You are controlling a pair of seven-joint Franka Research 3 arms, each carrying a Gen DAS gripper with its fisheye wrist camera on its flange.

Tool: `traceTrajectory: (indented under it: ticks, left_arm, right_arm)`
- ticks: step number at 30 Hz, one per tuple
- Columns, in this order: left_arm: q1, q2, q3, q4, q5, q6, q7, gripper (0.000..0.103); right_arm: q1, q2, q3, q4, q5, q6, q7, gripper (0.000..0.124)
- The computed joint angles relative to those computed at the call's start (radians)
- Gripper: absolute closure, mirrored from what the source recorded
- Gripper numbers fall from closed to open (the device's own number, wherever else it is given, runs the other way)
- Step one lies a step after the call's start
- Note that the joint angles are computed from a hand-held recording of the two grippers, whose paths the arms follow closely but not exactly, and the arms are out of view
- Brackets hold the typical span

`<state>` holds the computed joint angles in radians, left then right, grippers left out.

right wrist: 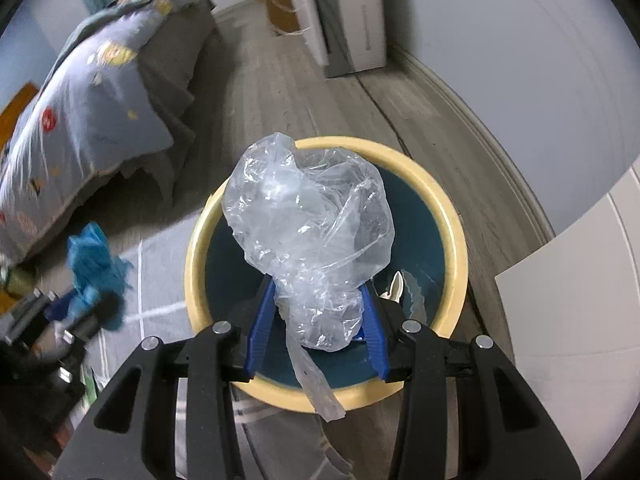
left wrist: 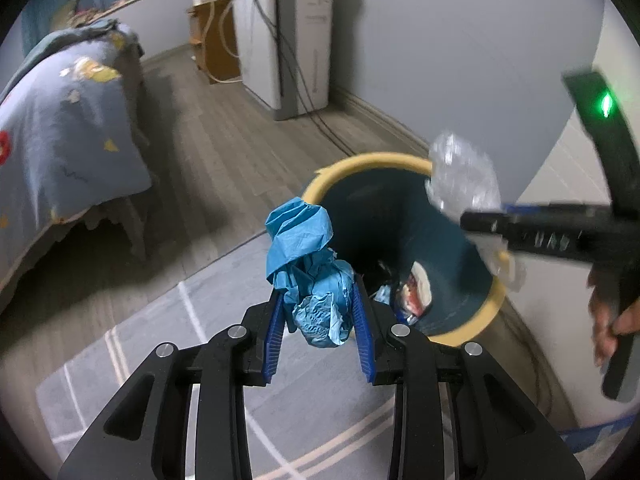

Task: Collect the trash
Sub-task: 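Carry the plastic bag and blue glove with both tools over the bin, then open both tools to drop the plastic bag and glove into the bin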

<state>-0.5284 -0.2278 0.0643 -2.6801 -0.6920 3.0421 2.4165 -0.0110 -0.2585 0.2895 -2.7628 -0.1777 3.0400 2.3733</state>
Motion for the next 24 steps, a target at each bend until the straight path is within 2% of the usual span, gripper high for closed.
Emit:
traceTrajectory:
  ticks: [4, 8, 13, 20, 23, 24]
  left_arm:
    - [-0.007, 0.057, -0.024, 0.025, 0.013, 0.021, 0.021, 0.07]
    - [-0.031, 0.107, -0.034, 0.076, -0.109, 0.012, 0.128, 0.07]
    - [-0.016, 0.156, -0.085, 0.129, -0.236, 0.021, 0.236, 0.07]
    - [0.031, 0.202, -0.175, 0.172, -0.396, 0.044, 0.369, 0.07]
    - [0.061, 0.209, -0.211, 0.183, -0.474, 0.047, 0.43, 0.062]
    - [0.073, 0.211, -0.221, 0.186, -0.503, 0.047, 0.458, 0.054]
  right_arm:
    - [-0.046, -0.009, 0.02, -0.017, -0.011, 0.014, 0.048, 0.083]
    - [-0.036, 0.007, -0.002, -0.02, 0.011, 0.012, 0.047, 0.083]
    - [-0.054, 0.009, 0.0, -0.019, -0.005, 0.008, 0.074, 0.083]
    - [-0.147, -0.01, 0.079, -0.026, -0.085, 0.037, 0.156, 0.083]
    - [-0.178, -0.016, 0.11, -0.025, -0.105, 0.053, 0.162, 0.083]
    - [-0.186, -0.018, 0.119, -0.024, -0.108, 0.054, 0.16, 0.083]
